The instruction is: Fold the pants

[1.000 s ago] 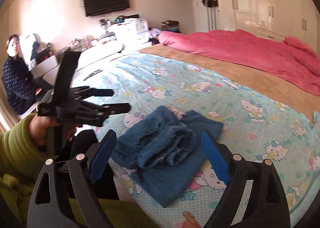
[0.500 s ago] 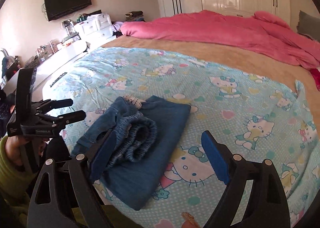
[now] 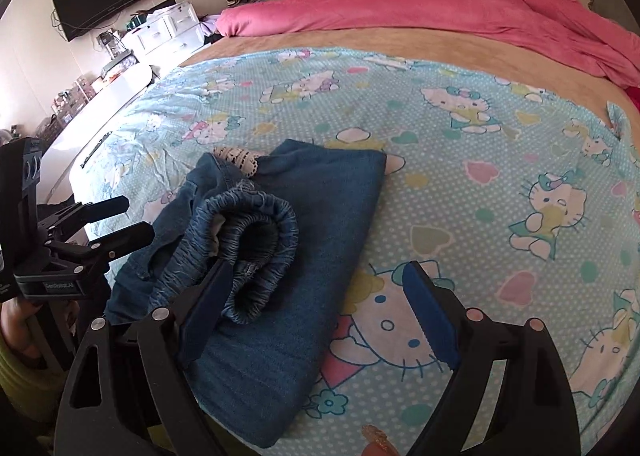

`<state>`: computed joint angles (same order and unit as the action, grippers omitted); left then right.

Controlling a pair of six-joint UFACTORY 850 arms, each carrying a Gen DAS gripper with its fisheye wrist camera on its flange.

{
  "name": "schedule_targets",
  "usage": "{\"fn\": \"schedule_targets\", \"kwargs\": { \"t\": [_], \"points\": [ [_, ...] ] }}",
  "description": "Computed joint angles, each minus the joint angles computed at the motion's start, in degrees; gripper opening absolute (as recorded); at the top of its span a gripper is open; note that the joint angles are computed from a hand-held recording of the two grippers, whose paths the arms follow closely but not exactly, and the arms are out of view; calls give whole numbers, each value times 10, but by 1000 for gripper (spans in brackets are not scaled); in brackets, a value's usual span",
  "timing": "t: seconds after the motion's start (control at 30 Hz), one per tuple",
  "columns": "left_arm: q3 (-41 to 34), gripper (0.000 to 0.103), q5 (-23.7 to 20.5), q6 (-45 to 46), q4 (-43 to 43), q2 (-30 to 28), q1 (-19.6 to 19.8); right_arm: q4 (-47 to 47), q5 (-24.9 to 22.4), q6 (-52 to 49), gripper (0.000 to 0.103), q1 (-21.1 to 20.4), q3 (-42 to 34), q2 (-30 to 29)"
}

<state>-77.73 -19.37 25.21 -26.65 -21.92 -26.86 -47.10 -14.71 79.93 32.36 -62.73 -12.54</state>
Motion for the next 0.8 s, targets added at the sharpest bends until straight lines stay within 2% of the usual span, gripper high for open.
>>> {"fn": "schedule_targets", "kwargs": {
  "t": [0.27,0.53,0.57,0.7,0.8],
  "points": [
    [-9,93,-7,-18,22,-14,-3,53,10,-45,86,-7,-8,-17],
    [-19,93,-21,7,-5,-30,-2,108,16,-105,86,-10,-21,-31],
    [-21,93,-23,10,-7,-32,-3,118,17,-113,85,-11,-21,-32],
    [-27,93,-35,41,-43,-42,-2,221,41,-211,71,-18,-21,-37],
    [-32,82,-52,76,-87,-49,2,237,44,-227,70,-18,-24,-43]
  ]
}}
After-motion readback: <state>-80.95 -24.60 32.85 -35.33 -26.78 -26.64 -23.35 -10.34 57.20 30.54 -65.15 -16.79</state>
